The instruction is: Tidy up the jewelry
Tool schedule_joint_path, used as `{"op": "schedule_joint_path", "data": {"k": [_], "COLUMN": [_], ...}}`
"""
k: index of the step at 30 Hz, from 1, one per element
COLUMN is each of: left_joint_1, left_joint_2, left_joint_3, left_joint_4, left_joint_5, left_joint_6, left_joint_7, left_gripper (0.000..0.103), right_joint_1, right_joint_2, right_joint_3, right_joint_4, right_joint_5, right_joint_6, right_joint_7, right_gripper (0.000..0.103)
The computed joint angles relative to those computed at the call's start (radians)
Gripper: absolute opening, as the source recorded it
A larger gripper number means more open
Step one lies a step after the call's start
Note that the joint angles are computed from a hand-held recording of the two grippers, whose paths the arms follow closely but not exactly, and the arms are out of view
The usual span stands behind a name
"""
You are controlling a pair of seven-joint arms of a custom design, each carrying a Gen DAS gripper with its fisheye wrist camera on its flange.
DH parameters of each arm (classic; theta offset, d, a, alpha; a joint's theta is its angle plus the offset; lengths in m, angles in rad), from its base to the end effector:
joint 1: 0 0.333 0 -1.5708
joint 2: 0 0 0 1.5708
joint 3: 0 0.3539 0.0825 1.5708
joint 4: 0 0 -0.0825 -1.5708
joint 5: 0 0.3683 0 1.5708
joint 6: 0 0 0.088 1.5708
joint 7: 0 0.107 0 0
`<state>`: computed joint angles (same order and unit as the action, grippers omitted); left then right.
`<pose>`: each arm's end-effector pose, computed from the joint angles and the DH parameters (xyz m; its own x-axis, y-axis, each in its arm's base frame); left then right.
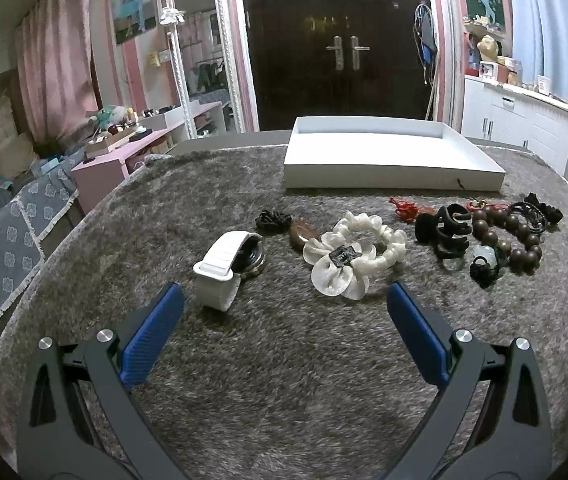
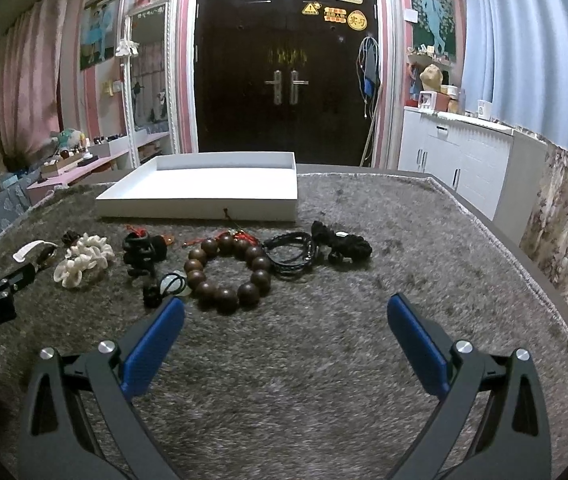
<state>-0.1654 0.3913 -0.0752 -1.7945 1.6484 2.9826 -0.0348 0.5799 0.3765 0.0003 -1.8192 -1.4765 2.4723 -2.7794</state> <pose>0.6204 -0.2179 0.4128 -0.1280 -0.9870 -0.0970 -0.5508 0.1521 -0.8206 0.5558 0.3674 0.4024 -0.2180 -0.9759 -0.0028 -0.4936 0.1127 -0.8624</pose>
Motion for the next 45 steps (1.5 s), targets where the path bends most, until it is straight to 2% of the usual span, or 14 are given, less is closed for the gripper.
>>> {"op": "schedule_joint_path", "data": {"k": [5,8,12,18,22,24,26,27,32,36,37,39,42,45], "left_joint_1": [-0.003,-0.004,-0.006,-0.023,-0.018,-0.028,-0.040,-0.040,-0.024,-0.057,-0.084,-0.108,-0.089,-0.105], "left_joint_2": [0.001,0.002,0.009,0.008,0.015,0.008,0.003,0.006,0.028,0.031,0.028,0.025,0.028,0.025], "left_joint_3": [0.003,0.007,0.017,0.028,0.031,0.039,0.031,0.029,0.055,0.104,0.139,0.167,0.139,0.154], "left_joint_4": [-0.003,-0.002,0.000,-0.002,0.002,-0.001,-0.012,-0.011,-0.010,-0.013,-0.010,-0.004,-0.006,-0.005], "left_joint_5": [-0.028,-0.034,-0.065,-0.068,-0.083,-0.060,-0.131,-0.164,-0.268,-0.309,-0.270,-0.208,-0.242,-0.224], "left_joint_6": [-0.003,0.004,0.022,0.010,0.050,0.027,-0.049,-0.053,0.089,0.111,0.118,0.126,0.121,0.119], "left_joint_7": [0.026,0.028,0.049,0.060,0.080,0.041,0.097,0.131,0.217,0.216,0.168,0.104,0.159,0.143], "left_gripper": [0.100,0.100,0.100,0.100,0.100,0.100,0.100,0.100,0.100,0.100,0.100,0.100,0.100,0.100], "right_joint_1": [0.024,0.008,-0.006,-0.016,-0.020,-0.021,-0.023,-0.022,-0.009,-0.004,-0.006,-0.006,-0.002,0.005], "right_joint_2": [-0.012,-0.009,-0.025,-0.020,-0.031,-0.036,-0.028,-0.024,-0.018,-0.010,-0.007,-0.003,0.004,0.014], "right_joint_3": [0.006,0.015,0.011,0.026,0.024,0.029,0.036,0.037,0.032,0.033,0.033,0.030,0.024,0.018], "right_joint_4": [-0.014,-0.009,-0.033,-0.028,-0.043,-0.049,-0.040,-0.033,-0.022,-0.011,-0.007,0.000,0.009,0.022], "right_joint_5": [-0.076,-0.056,-0.112,-0.112,-0.167,-0.182,-0.156,-0.141,-0.147,-0.123,-0.110,-0.094,-0.062,-0.032], "right_joint_6": [-0.064,-0.046,-0.002,-0.009,0.015,0.005,-0.007,-0.014,-0.016,-0.028,-0.022,-0.014,-0.012,-0.014], "right_joint_7": [0.052,0.035,0.110,0.104,0.156,0.177,0.145,0.124,0.093,0.051,0.035,0.019,-0.016,-0.054], "right_gripper": [0.101,0.101,0.101,0.101,0.101,0.101,0.101,0.101,0.101,0.101,0.101,0.101,0.101,0.101]}}
